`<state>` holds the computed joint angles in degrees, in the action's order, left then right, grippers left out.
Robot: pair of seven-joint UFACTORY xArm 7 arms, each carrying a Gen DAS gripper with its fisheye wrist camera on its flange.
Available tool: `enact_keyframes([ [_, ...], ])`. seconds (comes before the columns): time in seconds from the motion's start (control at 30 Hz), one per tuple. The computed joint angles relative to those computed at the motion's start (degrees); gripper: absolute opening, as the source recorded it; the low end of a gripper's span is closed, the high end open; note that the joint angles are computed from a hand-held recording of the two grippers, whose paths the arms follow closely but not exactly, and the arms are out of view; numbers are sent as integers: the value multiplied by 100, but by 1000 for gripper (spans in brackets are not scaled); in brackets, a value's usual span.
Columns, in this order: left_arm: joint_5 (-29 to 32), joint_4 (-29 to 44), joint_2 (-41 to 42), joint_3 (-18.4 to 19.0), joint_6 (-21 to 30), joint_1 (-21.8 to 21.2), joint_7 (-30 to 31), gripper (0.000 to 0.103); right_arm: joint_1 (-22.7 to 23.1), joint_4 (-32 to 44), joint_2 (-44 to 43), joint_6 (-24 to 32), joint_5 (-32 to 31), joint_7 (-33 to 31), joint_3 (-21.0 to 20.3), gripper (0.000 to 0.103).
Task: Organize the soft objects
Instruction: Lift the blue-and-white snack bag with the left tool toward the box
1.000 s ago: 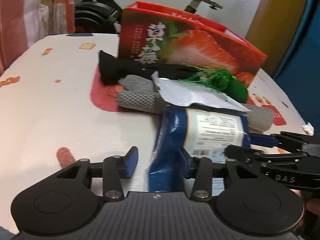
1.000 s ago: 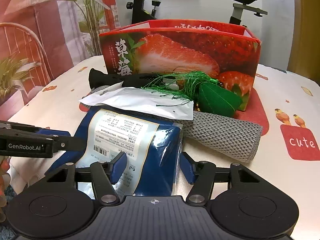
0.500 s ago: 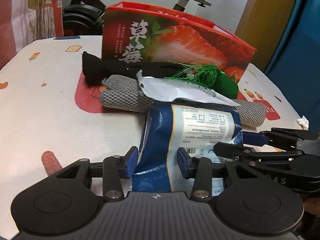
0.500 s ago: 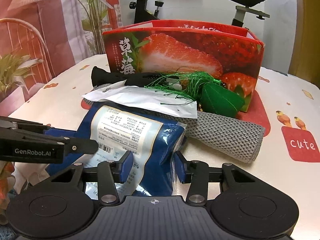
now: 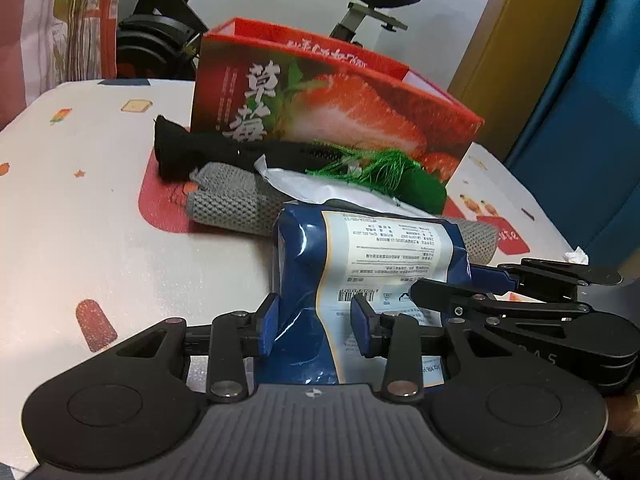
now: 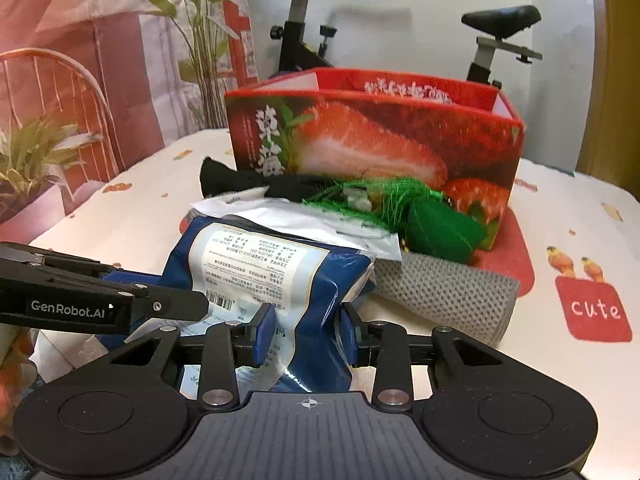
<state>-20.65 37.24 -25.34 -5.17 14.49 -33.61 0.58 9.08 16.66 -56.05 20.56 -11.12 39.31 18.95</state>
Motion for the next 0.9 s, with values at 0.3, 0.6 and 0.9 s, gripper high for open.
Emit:
enact_keyframes([
  [0.3,241,-141,-363,-145,-197,122,-238,41,-53,82,-261,-30,-139,15,186,32],
  [0.6,652,-237,-615,-212,-398,185,-572,41,-138,182,-394,-72,-272,38,355,32],
  [0.9,896,-236,-678,-202,-530,212,-816,41,-244,299,-385,-163,-414,-82,410,32],
])
